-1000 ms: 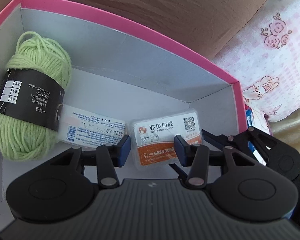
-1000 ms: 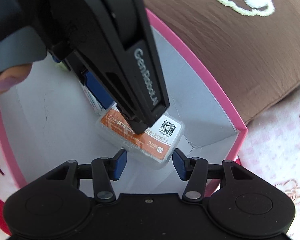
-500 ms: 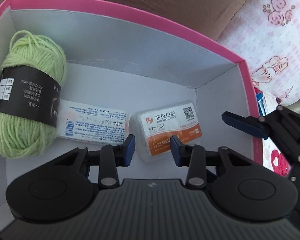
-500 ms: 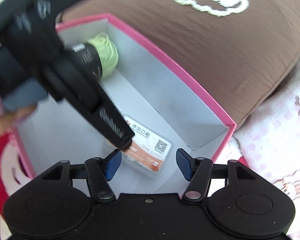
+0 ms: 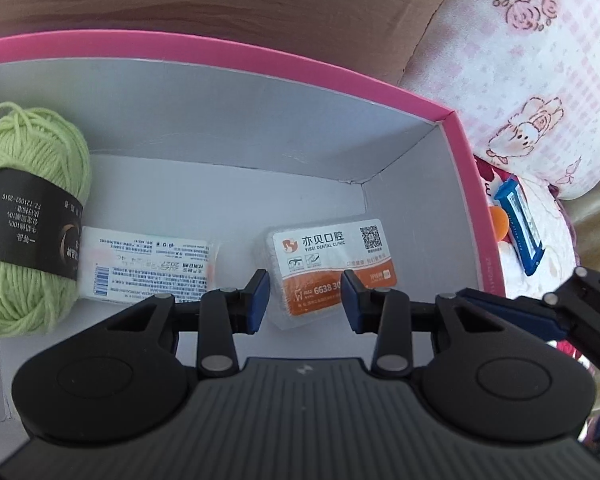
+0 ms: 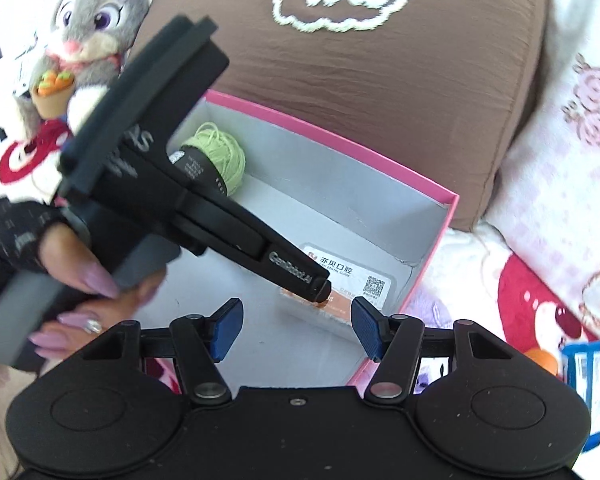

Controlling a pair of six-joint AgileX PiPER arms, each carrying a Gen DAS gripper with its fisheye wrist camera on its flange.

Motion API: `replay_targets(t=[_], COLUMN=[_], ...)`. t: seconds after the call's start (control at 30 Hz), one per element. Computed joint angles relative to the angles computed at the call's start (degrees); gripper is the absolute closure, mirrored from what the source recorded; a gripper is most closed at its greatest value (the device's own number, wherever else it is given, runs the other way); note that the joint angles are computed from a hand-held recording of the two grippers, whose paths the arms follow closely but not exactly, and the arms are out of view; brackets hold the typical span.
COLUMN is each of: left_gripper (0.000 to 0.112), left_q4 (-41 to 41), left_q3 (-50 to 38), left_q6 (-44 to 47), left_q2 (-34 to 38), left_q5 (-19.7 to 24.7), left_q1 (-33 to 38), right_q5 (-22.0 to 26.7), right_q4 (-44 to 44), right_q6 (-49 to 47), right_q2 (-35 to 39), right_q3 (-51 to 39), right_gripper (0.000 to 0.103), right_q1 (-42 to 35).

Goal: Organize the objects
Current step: 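Raise the open left tool up and away from the pink box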

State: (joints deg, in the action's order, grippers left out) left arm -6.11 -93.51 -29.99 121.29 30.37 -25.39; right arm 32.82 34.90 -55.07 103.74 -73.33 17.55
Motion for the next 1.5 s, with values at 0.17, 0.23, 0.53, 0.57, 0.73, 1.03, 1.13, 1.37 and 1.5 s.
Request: replay_targets(t=[0.17,0.23,0.53,0.57,0.73,1.03,1.13,1.37,1.5], left_gripper=[0.068,0.067,0.057,0.057,0.057,0.051,0.045,0.034,0.028], left_q4=[2.01,5.28,17.24,19.79,22.14,20.54,23.68,27.81,30.68], left_q3=[0.38,0.05,1.54,1.79,3.52,2.94,1.64,-0.90,-1.19], left_q6=[-4.11,-6.99,-15.93,-17.55,-19.66,-19.21,-20.99,-23.14,-24.89], left_q2=[-0.88,-2.01,-10.36,-11.18,-15.66,-22.82,-24.26,-26.25,-27.54], left_q5=[-0.84,0.64,9.51,10.56,15.69,22.16,26.27,35.83,38.61], left_q1=[-0.89,-1.49,-4.91,-5.69,-7.43,-11.15,-14.00,-19.76,-23.31], right_q5=[0.17,0.26,3.52,4.09,9.04,17.39,19.71,23.50,25.90], right_q4=[2.40,2.91,5.95,5.61,0.42,-1.69,-2.75,-3.05,-1.99], right_q6=[1.06,1.96,-1.15,-0.96,6.30,10.43,11.69,11.89,9.30], right_q2=[-0.23,-0.26,-5.59,-6.10,-6.41,-8.93,-10.46,-15.39,-18.92], right_q3=[0.28,0.37,3.75,3.83,-0.38,-4.08,-4.65,-3.72,-1.79], right_gripper=[0.040,0.039,0.038,0.038,0.038,0.038,0.038,0.037,0.035], right_q1=[-0.87,-0.78,-3.90,-4.09,-3.46,-4.94,-5.26,-5.96,-7.85])
